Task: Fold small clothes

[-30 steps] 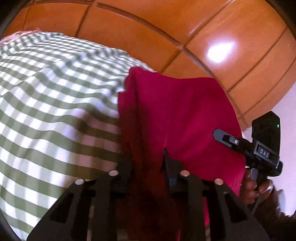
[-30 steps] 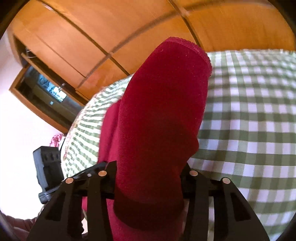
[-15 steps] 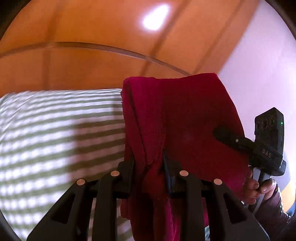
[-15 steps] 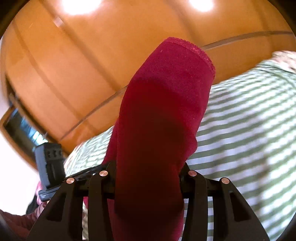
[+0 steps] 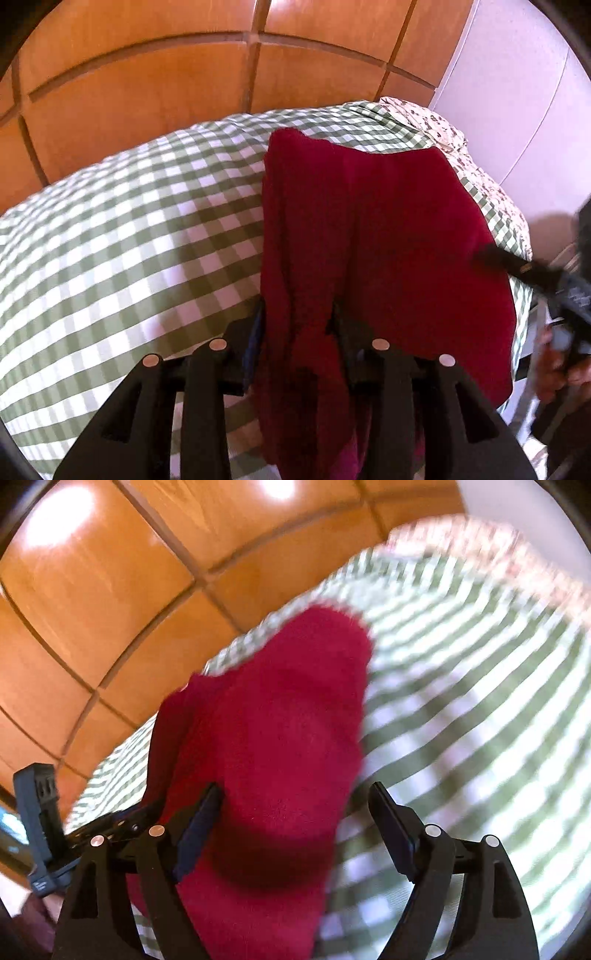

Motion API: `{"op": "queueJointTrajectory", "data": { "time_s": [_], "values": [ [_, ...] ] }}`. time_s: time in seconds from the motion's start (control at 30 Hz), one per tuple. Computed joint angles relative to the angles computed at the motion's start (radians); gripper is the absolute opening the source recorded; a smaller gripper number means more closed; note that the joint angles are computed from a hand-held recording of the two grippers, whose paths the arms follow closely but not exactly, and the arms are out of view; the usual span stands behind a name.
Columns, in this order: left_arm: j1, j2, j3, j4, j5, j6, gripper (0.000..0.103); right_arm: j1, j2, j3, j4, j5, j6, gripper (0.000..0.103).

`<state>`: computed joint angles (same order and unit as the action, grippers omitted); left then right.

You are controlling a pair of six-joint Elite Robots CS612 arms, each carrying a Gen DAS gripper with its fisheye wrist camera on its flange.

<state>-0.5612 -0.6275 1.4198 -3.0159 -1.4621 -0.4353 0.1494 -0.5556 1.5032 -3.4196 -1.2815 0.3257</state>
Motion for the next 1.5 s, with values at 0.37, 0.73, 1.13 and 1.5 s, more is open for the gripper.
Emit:
{"op": "queueJointTrajectory", "data": {
  "time_s": [0.37, 0.73, 1.13, 1.5],
  "values": [
    [-0.023, -0.007, 0.021, 0.019, 0.120, -0.064, 0.059, 0.095, -0.008, 0.038, 0.015, -0.270, -0.196, 0.036],
    [-0.060, -0.107, 0.194, -0.140, 0.265, -0.106, 0.072, 0.123, -0.065, 0.124, -0.074, -0.360, -0.037, 0.059],
    [-0.099, -0.181, 0.334, -0.276, 0.398, -0.166, 0.090, 0.203, -0.084, 0.172, -0.131, -0.589, 0.019, 0.085],
    [-0.130, -0.203, 0.382, -0.323, 0.470, -0.172, 0.100, 0.233, -0.090, 0.193, -0.173, -0.705, 0.015, 0.095]
  ]
}}
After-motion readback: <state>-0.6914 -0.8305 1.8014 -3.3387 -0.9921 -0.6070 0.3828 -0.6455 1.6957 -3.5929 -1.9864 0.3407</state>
